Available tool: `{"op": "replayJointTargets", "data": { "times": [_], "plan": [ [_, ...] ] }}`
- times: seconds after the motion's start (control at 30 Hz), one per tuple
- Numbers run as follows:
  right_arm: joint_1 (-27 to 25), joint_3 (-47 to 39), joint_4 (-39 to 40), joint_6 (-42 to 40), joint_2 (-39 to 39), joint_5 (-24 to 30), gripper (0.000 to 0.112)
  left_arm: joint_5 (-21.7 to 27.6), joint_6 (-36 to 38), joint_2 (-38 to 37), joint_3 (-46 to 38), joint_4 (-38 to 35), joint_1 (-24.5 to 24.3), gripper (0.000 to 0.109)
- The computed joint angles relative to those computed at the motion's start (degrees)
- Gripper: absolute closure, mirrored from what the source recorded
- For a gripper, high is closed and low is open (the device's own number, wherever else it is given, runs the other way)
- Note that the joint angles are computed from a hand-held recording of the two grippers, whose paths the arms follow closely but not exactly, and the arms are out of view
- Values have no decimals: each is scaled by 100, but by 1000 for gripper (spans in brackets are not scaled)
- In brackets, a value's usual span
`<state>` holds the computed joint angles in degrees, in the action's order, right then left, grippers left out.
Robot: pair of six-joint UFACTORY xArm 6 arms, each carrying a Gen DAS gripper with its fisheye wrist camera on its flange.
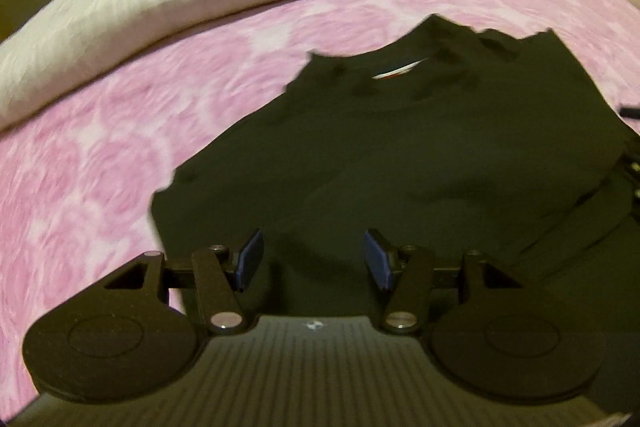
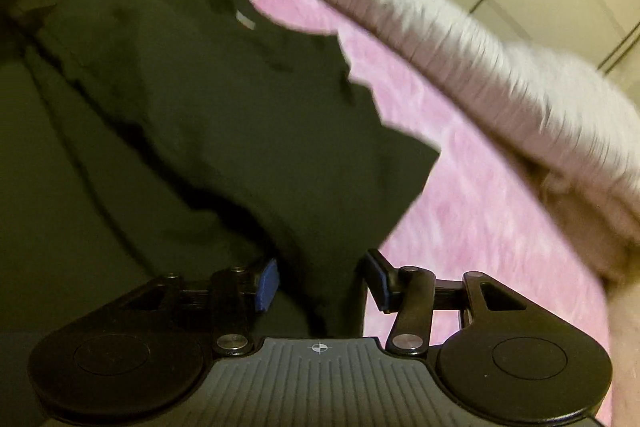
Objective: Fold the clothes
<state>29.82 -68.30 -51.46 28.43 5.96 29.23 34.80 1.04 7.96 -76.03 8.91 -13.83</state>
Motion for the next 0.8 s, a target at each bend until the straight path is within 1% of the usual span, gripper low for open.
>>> {"op": "replayJointTargets", "data": {
  "times": [0.03,0.1,0.17,0.2,0.33,0.43,0.57,0.67,0.7,0.8],
  "plan": [
    [-39,0,-353,265,32,-106,63,-50,-25,50,-31,15,-65,58],
    [-120,81,-1184,1092,-54,-98,63,-105,-105,171,-117,42,-193,58],
    [-237,194,-1482,1818,-213,165,63,-70,-130,293,-214,26,-293,58],
    [-304,262,-1414,1901,-269,191,63,-63,-143,350,-245,35,-337,58],
    [-585,520,-720,1634,-453,152,62,-55,-169,479,-282,153,-424,58],
    [-674,504,-156,1104,-477,38,62,12,-266,465,-290,266,-414,58],
    [-566,572,335,798,-718,366,61,127,-466,238,-133,478,-263,58],
    [-422,755,597,668,-986,721,61,293,-788,90,-24,513,-83,58],
    [-369,792,669,668,-1045,836,61,325,-756,64,-6,358,-11,58],
    [-171,804,767,775,-1219,1188,61,331,-283,85,-19,-357,163,58]
  ]
}}
